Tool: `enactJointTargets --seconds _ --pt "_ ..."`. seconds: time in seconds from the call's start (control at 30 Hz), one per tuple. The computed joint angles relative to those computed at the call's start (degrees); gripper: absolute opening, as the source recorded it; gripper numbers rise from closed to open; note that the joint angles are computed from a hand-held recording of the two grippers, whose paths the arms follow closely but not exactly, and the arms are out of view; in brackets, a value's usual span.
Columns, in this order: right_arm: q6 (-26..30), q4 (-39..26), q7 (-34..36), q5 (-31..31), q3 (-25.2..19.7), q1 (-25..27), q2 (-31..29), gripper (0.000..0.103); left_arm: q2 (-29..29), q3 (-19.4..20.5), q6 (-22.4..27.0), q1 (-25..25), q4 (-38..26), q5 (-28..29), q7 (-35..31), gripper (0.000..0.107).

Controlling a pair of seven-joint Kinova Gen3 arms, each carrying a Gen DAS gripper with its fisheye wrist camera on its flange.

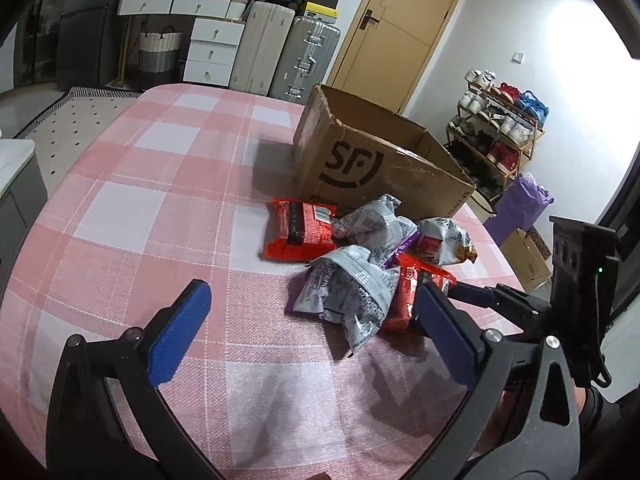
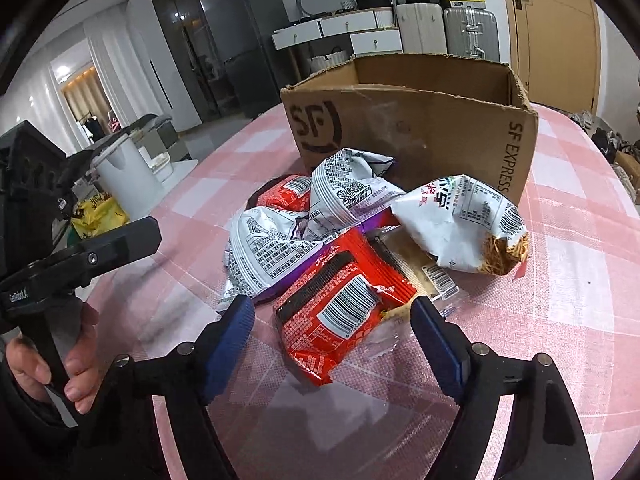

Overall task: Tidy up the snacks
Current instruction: 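Lower the right gripper onto the red barcode bag and close it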

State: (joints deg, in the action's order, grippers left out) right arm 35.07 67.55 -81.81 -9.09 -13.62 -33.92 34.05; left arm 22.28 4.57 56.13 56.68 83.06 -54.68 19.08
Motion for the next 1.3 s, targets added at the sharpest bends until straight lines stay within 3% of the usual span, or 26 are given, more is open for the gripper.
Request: enactJointTargets --seconds 0.4,0.63,0.7,0.77,1.3 --pt "4.3 -5.3 -5.0 7.1 4.7 -6.4 2.4 0.069 -1.5 -0.1 -5.9 -1.6 5.2 -1.5 5.2 0.102" --pt "4.5 -5.8 -3.5 6.9 3.0 -5.7 3.0 0.058 -1.8 0.1 -6.6 -1.9 6.4 -1.9 7.2 0.102" --pt "4.5 -5.9 -2.6 5.3 1.7 -4.4 3.1 0.048 -1.8 0.2 -6.4 -1.9 6.4 -2.1 7.5 0.102" --pt "6.1 -6.8 -0.5 1.7 -0.9 -1.6 3.9 0.045 -1.9 0.3 -6.3 -1.9 6.4 -2.1 7.5 0.102" --pt "2.6 -0.2 8.2 -10.5 -5.7 5.2 1.6 0.029 -1.5 0.9 -3.4 -1.6 4.5 -0.7 5.7 0.102"
